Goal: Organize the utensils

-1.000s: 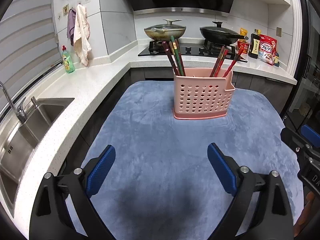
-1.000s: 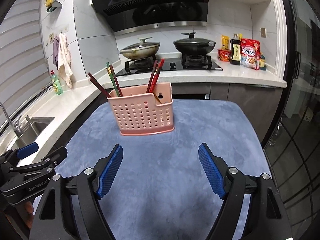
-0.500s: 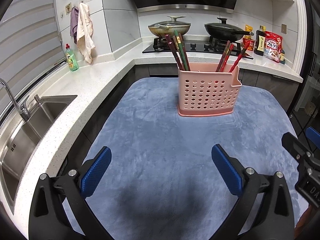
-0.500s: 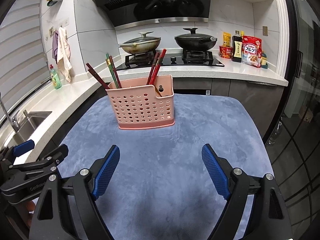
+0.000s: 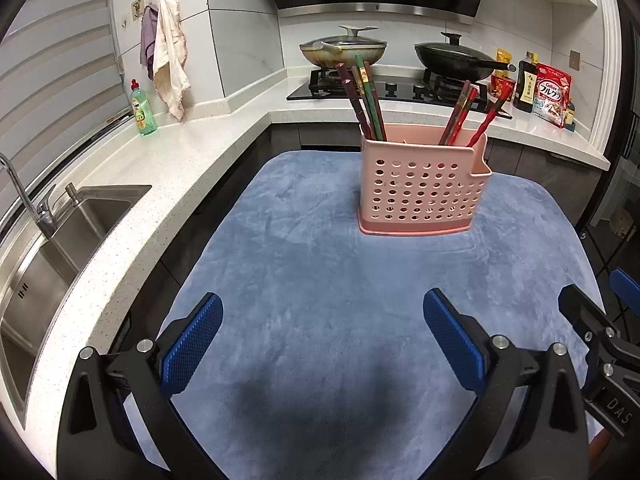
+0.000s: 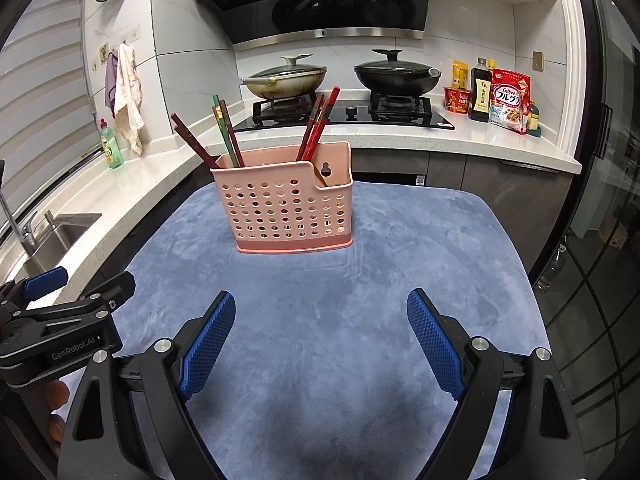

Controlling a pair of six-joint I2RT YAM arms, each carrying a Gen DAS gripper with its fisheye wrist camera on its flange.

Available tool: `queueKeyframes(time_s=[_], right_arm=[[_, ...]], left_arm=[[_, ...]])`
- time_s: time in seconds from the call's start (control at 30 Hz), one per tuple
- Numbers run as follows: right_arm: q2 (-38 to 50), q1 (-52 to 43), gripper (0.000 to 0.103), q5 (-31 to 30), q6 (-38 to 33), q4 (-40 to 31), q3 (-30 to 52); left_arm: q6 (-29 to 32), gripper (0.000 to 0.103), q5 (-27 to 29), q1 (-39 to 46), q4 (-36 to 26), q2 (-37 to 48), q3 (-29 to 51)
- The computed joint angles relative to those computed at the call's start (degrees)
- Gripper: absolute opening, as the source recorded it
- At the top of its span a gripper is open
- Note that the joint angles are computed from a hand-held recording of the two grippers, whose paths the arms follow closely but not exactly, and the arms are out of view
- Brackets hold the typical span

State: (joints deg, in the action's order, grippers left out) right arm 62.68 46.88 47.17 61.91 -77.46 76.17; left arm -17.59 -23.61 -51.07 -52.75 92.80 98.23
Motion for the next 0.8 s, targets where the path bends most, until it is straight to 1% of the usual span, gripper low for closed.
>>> queueKeyframes(time_s=[0.2,0.33,0.47,0.5,0.53,0.8], right_arm=[[0.07,-2.02,0.085,-1.54,-3.36,2.74,-0.90],[0.64,-3.00,0.085,-2.17,-4.28,3.72,-1.10],[1.41,-4.02,0.088,-3.01,-5.27,4.67,-1.28],[1.35,-4.35,0.094,-3.26,-5.66,5.14,-1.44],[1.32,-4.50,0.097,-3.12,-5.78,5.53,-1.67],[2.07,-5.44,0.097,-2.82,-6.79,6.72,-1.78]], left_arm=[[0.27,0.096,1.06,0.82,0.03,1.22,0.90],[0.30,0.096,1.63,1.30,-0.09,2.13,1.63],[-0.10,0.096,2.08,1.78,-0.54,3.10,2.53],[-0.13,0.096,2.24,1.94,-0.62,3.28,2.68],[-0.26,0.096,2.20,1.93,-0.74,3.44,2.83],[-0.23,0.096,2.26,2.17,-0.76,4.35,3.57]])
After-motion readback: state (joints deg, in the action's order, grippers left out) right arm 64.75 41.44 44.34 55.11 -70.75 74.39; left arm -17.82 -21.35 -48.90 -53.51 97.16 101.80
